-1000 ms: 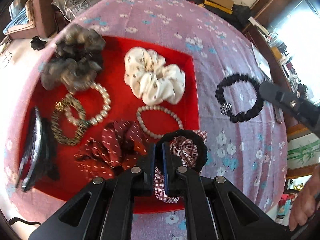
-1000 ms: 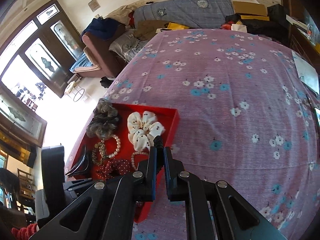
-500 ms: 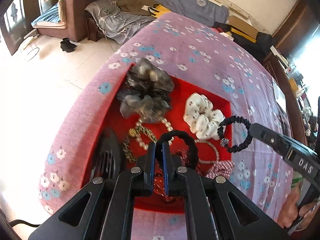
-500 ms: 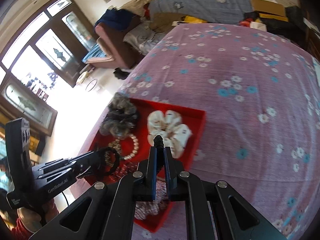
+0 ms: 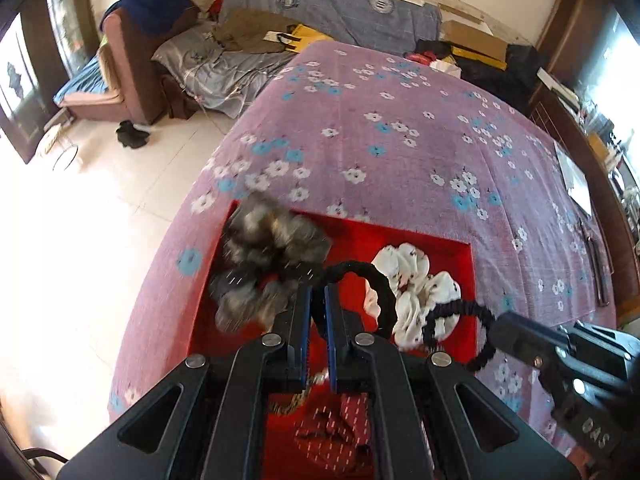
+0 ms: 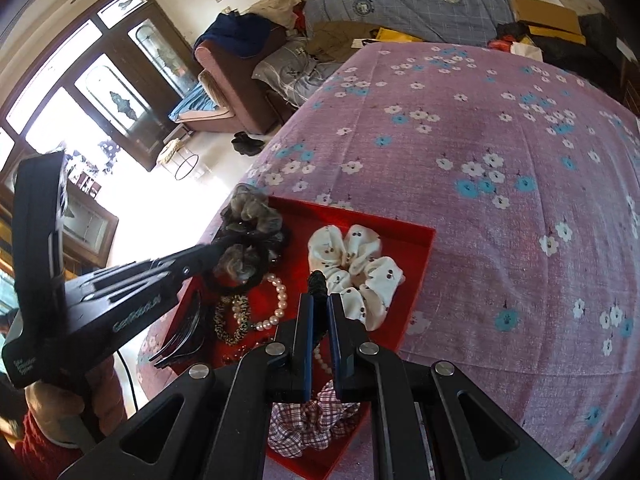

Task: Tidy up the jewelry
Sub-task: 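Release black ties into the tray with left tool while right tool releases its tie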

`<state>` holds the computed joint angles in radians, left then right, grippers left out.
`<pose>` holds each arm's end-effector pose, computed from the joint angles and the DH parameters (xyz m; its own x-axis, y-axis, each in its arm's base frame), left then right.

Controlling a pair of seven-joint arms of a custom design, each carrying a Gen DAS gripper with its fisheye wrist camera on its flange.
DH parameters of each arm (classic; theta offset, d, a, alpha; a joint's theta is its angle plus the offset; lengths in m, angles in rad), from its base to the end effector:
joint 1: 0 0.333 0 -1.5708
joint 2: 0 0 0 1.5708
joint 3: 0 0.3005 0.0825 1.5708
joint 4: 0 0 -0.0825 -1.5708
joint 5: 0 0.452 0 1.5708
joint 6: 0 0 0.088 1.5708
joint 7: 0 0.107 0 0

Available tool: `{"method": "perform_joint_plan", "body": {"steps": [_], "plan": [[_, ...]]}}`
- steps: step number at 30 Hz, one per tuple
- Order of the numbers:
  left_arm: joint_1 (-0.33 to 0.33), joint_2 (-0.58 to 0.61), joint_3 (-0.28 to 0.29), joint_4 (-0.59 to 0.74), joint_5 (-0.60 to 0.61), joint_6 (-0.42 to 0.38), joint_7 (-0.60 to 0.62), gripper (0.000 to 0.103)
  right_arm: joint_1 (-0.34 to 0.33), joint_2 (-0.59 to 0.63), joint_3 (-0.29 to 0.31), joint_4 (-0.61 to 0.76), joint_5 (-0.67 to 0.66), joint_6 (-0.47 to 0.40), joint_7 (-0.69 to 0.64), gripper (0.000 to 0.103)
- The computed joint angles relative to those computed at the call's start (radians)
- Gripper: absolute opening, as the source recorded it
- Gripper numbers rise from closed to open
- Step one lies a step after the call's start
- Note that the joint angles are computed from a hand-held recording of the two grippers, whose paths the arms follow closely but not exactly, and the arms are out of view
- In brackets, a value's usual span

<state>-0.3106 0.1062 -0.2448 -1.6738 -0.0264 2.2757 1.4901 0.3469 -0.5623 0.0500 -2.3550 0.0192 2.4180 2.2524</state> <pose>0.5986 -0.3643 0.5598 -0.4577 -0.8845 0.0898 -0.8017 0.3669 -0.4719 0.4627 0.1969 0.5766 -0.1809 -0.9143 -0.3624 -0.8190 0.3440 -0.4592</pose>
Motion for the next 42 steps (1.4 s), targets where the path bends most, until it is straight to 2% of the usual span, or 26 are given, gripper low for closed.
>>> {"method": "perform_joint_plan", "body": {"steps": [13, 28, 42], "plan": [[-0.061, 0.225, 0.025, 0.240, 0.115, -0.086, -0.010, 0.006, 0.028, 0.035, -0.034, -0.008, 0.086, 0.069, -0.031, 0.009], [-0.079, 0.288, 0.041, 0.300, 0.128, -0.116, 0.001, 0.006, 0.025, 0.130, -0.018, 0.025, 0.100, 0.058, -0.079, 0.009], [-0.085, 0.304, 0.050, 0.298, 0.156, -0.123, -0.007, 0.006, 0.011, 0.164, -0.010, 0.027, 0.094, 0.036, -0.070, 0.009]]}}
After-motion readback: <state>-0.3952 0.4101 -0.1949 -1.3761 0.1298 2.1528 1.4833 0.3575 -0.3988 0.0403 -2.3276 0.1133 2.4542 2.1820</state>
